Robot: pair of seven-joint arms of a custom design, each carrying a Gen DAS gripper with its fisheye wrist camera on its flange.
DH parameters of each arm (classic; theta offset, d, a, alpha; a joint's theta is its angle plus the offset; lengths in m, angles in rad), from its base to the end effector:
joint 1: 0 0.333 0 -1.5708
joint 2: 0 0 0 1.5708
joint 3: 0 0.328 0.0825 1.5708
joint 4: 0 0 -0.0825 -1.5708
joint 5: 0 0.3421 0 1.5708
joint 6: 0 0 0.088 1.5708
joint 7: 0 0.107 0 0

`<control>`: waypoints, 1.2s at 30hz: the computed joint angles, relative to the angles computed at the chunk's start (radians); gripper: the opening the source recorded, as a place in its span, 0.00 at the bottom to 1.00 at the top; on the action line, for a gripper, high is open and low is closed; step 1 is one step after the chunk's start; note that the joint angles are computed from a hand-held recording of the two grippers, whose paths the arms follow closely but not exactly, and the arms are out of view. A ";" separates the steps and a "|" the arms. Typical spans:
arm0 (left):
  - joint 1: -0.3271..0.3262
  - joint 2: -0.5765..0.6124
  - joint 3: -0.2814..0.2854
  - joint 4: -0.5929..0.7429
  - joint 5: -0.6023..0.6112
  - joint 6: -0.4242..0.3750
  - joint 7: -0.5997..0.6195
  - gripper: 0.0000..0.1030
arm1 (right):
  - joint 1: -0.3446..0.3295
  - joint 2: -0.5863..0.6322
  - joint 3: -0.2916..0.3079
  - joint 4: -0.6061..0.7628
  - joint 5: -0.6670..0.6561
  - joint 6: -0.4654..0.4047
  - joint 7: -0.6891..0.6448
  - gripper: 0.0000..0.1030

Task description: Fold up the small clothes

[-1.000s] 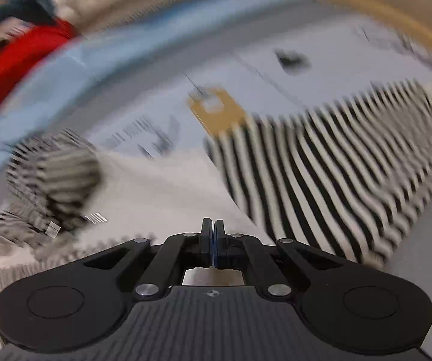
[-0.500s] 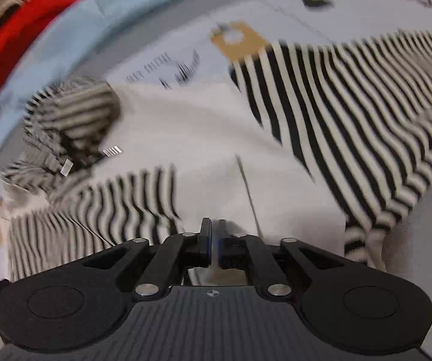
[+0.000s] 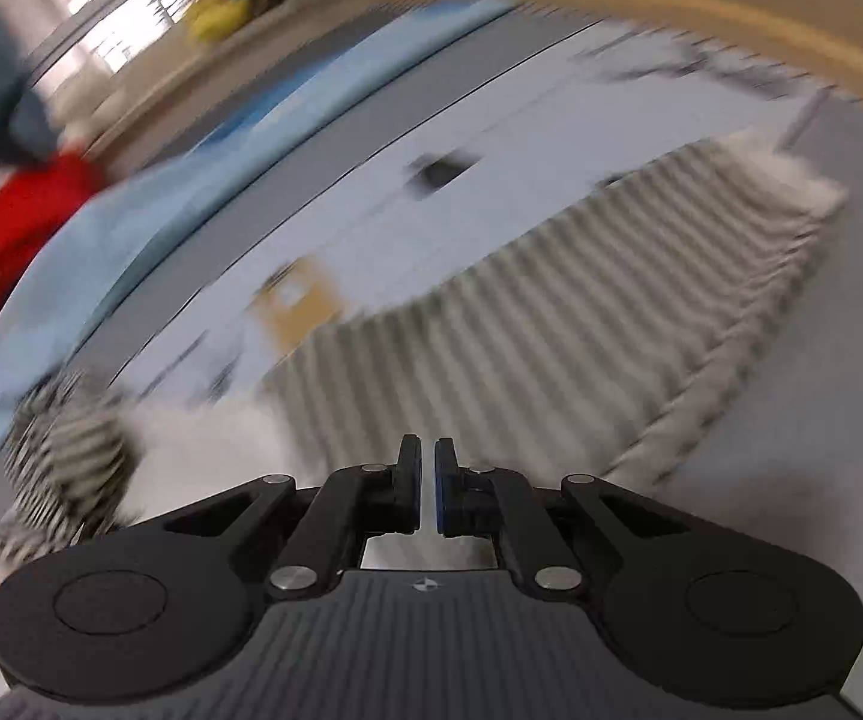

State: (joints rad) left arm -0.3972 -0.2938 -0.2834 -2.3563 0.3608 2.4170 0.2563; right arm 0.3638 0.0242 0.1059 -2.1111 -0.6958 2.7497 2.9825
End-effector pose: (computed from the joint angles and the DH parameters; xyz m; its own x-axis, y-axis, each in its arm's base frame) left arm 0.3424 -0.2865 0.5072 0.3480 -0.9227 0.1658 -0.8110 -0.3850 -0.4405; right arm 0.4808 0.2726 0.5011 -0.2503 -0.9185 -0.3061 -0.7023 0.3899 -0.5956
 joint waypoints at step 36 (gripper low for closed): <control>-0.018 0.019 -0.015 0.016 0.029 0.013 -0.030 0.38 | -0.141 -0.047 -0.013 -0.038 -0.606 -0.128 0.590 0.03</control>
State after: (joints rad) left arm -0.4155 -0.2749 -0.2988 -2.3407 0.3895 2.4300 0.2260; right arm 0.2232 -0.0228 0.0930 -2.1490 -1.3018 2.6218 3.5722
